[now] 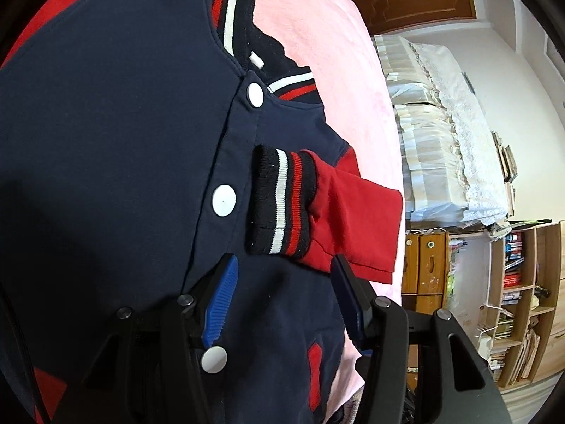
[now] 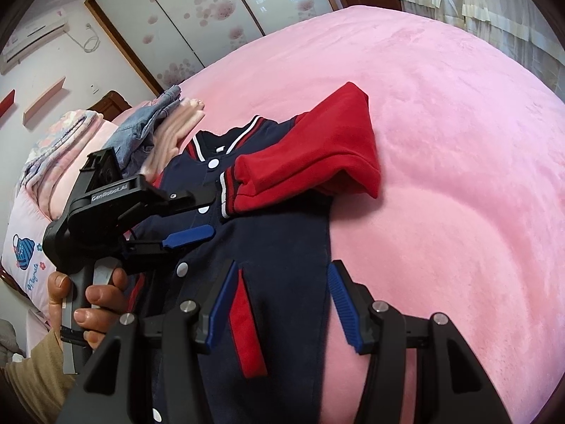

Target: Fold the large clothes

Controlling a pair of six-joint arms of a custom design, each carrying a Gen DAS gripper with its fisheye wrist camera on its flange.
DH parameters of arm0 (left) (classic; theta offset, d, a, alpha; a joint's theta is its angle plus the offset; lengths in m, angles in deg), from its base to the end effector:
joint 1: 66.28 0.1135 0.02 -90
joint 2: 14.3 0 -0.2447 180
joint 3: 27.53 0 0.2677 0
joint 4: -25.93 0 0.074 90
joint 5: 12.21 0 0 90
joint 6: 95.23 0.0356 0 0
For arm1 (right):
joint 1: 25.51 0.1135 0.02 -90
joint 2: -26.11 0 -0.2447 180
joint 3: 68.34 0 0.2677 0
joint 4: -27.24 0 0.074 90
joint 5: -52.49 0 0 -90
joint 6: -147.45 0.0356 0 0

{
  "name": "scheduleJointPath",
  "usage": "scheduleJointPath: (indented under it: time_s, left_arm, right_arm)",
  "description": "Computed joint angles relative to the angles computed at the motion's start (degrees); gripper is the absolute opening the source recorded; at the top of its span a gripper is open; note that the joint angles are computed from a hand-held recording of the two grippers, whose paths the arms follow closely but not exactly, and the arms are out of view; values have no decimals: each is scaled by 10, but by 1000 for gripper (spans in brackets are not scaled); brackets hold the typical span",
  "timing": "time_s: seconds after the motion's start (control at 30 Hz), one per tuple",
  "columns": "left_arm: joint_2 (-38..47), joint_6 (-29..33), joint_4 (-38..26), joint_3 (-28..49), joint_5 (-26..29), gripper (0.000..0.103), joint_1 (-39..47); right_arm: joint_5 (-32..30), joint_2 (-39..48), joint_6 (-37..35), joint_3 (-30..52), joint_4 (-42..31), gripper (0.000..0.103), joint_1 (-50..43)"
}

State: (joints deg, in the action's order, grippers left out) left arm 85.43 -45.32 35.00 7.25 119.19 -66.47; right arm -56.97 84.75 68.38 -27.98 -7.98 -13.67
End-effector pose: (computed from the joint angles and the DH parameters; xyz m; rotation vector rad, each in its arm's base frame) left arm 0.2311 -0.0243 0.0288 -0.5995 2.5290 -1.1887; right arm 0.2039 0.0549 0.1520 -0.1626 2.5202 0.5880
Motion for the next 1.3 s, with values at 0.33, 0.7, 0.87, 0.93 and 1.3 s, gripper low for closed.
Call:
scheduleJointPath:
  time_s: [0.33,0.7,0.87,0.93,1.3]
  left_arm:
    - [28,3,-42,79,-71,5,-57]
    - [-93,39,-208,168,-128,3,-103]
    - [-44,9,-169,186,-66,3,-99]
    - [-20,-2,-147,186,-46,6,-95]
    - [67,-34,-52,172,-36,25,-92]
  right_arm:
    - [6,39,6,-2,31,53,-5]
    - [18,188,24,77,89,53,-30]
    - [-19,208,43,80,109,53,-47]
    - [-27,216,45,79,114,53,-50]
    - [-53,207,42,61,123,53,-71]
